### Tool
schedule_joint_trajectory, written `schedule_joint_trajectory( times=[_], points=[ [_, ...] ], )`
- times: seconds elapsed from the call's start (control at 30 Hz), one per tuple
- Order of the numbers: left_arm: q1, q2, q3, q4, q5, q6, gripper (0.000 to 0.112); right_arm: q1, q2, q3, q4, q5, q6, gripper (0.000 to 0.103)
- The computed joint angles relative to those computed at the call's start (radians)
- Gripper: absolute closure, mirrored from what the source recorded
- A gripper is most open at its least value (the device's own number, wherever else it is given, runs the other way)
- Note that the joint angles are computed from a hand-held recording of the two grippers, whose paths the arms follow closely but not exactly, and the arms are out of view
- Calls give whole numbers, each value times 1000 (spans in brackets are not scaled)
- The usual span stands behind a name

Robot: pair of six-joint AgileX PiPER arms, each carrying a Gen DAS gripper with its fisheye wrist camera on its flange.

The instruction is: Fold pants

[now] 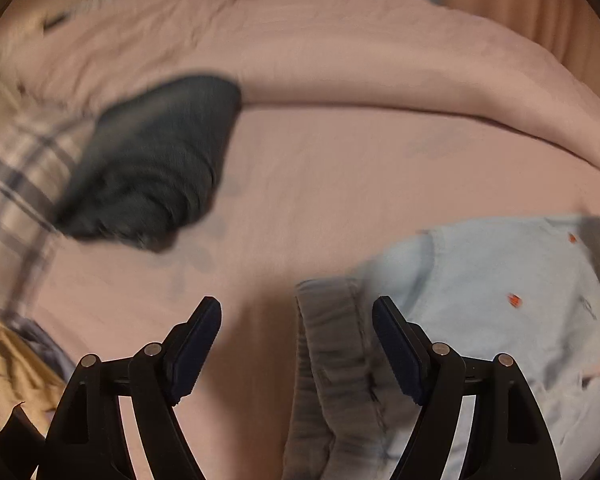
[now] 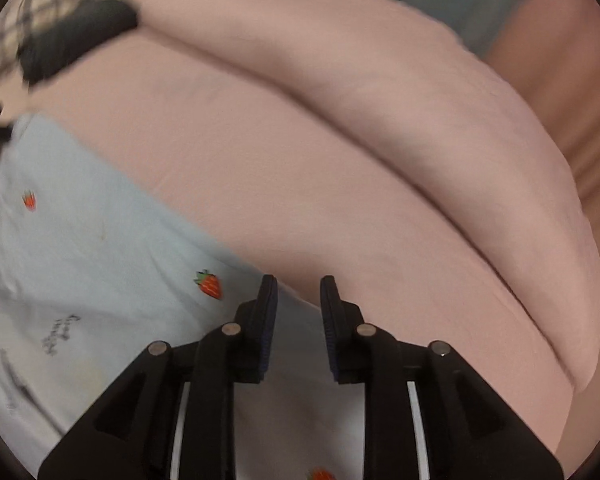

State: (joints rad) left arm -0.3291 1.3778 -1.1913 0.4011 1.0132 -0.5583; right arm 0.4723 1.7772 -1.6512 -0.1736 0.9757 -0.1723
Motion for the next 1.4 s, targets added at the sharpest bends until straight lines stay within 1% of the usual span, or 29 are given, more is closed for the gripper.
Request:
schedule_joint_trajectory(
  times=[0.1, 0.17, 0.2, 0.23, 0.3, 0.33, 0.37, 0.4, 0.47, 0.5, 0.57, 0.6, 0.67, 0.73, 0.77, 0.8, 0.87, 0.93, 0.97, 1.0, 1.03, 1.07, 1.1, 1.13, 1.17, 1.2, 1.27, 1.33, 1.4],
  points=[
    [-82, 8, -20, 105, 38, -95, 34, -79, -159, 135, 104, -5, -1, 78],
    [-121, 23, -23, 182, 61, -176, 34, -123, -238, 223, 114, 2, 2, 77],
    [-125, 42, -30, 206, 70, -202, 34, -146, -285, 300, 109, -12, 0, 77],
    [-113, 52, -30, 190, 52, -194, 34, -166, -320, 363, 79, -7, 13, 77],
    [-77, 70, -28, 81, 5, -100, 34, -177, -312, 433, -26, 2, 80, 78],
    [-77, 101, -17, 59, -14, -70, 34, -217, -321, 490, -30, -20, 63, 78],
    [-79, 143, -21, 77, 1, -74, 34, -249, -362, 533, 6, -79, 21, 77],
    [-84, 190, -12, 98, 24, -103, 33, -296, -379, 543, 59, -98, -13, 77],
    [-59, 185, 24, 90, -20, -140, 22, -336, -355, 500, 57, -68, 34, 77],
    [-34, 184, 18, 82, -7, -159, 14, -323, -347, 485, -2, -56, 89, 76],
    [17, 173, -8, 3, 21, -117, 14, -296, -357, 484, -162, -22, 210, 75],
    [18, 155, -12, 5, 36, -117, 14, -305, -371, 486, -183, -7, 219, 75],
    [-46, 105, -10, 120, 94, -177, 14, -374, -421, 478, -147, 10, 182, 75],
    [-89, 54, -4, 167, 116, -203, 14, -507, -472, 483, -43, -7, 70, 73],
    [-104, 9, 3, 141, 99, -188, 14, -583, -494, 478, 15, 5, 25, 73],
    [-109, -12, 2, 105, 79, -166, 14, -635, -478, 473, 83, 2, -12, 70],
    [-148, -34, 19, 63, 48, -156, 14, -709, -487, 495, 146, 26, -70, 73],
    [-168, 13, 25, 36, 31, -141, 14, -692, -462, 564, 50, -7, -32, 73],
    [-172, 54, 30, 28, 35, -142, 14, -665, -430, 594, -9, -68, 17, 68],
    [-187, 87, 35, 22, 51, -157, 14, -674, -439, 612, -28, -103, 47, 63],
    [-178, 111, 50, 4, 44, -155, 14, -683, -436, 603, -42, -103, 89, 51],
    [-158, 119, 68, -24, 17, -147, 14, -693, -393, 571, -36, -101, 118, 50],
    [-130, 99, 90, -48, -20, -151, 11, -696, -375, 544, -25, -74, 129, 51],
    [-99, 88, 88, -82, -18, -134, 11, -678, -360, 522, -54, -45, 159, 51],
    [-83, 81, 78, -97, 2, -124, 11, -632, -337, 478, -122, -1, 219, 51],
    [-71, 59, 75, -104, 9, -108, 11, -584, -330, 467, -222, 19, 291, 50],
    [-64, 13, 74, -100, -3, -71, 11, -514, -329, 434, -332, 57, 323, 50],
    [-86, 7, 36, -49, 8, -60, 12, -465, -377, 442, -282, 27, 291, 50],
    [-80, 51, -22, -23, 9, -31, 12, -420, -394, 402, -100, 9, 152, 50]
  ],
)
